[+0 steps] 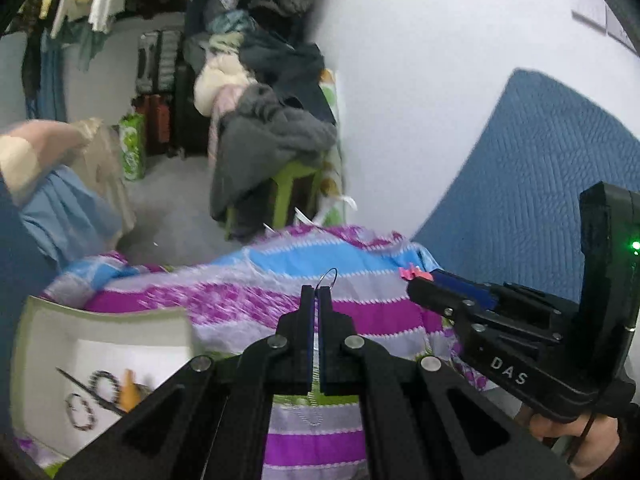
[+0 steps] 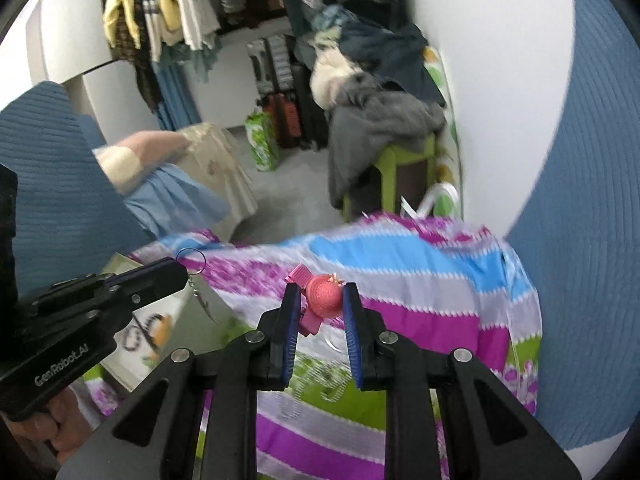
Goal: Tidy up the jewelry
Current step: 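Lift the chain and pink charm and carry both over the white box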
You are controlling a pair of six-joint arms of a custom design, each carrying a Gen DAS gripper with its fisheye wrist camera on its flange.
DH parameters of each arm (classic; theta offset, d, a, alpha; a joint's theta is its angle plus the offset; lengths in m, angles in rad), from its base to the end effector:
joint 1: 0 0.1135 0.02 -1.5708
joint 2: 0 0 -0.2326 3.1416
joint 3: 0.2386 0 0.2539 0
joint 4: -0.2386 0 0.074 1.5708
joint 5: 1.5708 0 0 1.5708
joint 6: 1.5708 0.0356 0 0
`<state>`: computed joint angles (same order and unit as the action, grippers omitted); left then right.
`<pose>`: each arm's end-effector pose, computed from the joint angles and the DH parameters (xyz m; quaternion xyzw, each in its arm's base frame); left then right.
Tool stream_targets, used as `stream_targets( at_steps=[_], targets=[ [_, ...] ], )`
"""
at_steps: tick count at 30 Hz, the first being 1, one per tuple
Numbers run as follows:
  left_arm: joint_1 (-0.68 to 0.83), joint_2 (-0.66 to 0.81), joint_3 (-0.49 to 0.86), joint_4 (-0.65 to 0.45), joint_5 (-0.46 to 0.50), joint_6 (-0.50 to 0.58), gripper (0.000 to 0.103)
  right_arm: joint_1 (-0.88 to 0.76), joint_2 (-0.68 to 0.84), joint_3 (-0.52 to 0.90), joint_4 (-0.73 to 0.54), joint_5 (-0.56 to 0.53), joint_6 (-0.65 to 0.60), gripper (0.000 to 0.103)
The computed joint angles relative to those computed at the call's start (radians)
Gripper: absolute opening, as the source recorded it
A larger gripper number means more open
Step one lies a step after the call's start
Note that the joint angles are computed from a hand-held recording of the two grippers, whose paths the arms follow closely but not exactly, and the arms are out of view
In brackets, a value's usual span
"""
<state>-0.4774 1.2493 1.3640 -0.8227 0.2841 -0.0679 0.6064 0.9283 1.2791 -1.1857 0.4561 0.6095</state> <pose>0.2325 -0.1315 0.3517 0.2408 0.8684 -0.2353 0.3640 0.1427 0.0799 0.3623 0.0827 0.9088 0.0270 0.4081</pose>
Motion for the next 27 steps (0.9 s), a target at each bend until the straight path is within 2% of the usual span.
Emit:
stream_targets(
  at_steps=[6, 10, 18, 27],
  targets=[
    [0.191, -0.008, 0.118, -0.126, 0.065, 0.101, 0.000, 0.156, 0.164, 0.168, -0.005, 0.077, 0.050, 0.019],
    [0.326, -0.012, 0.132, -0.173, 0.130, 0.160, 0.000, 0.233, 0.270, 0.225, 0.018, 0.089, 0.073, 0.019],
    [0.577, 0.013, 0.067, -0.240, 0.227, 0.294, 0.000, 0.318, 0.446, 0.263, 0.109, 0.032, 0.115, 0.019],
    [0.721, 0.088, -0.033, -0.248, 0.225, 0.400, 0.000, 0.348, 0.569, 0.217, 0.201, -0.084, 0.173, 0.019]
  ],
)
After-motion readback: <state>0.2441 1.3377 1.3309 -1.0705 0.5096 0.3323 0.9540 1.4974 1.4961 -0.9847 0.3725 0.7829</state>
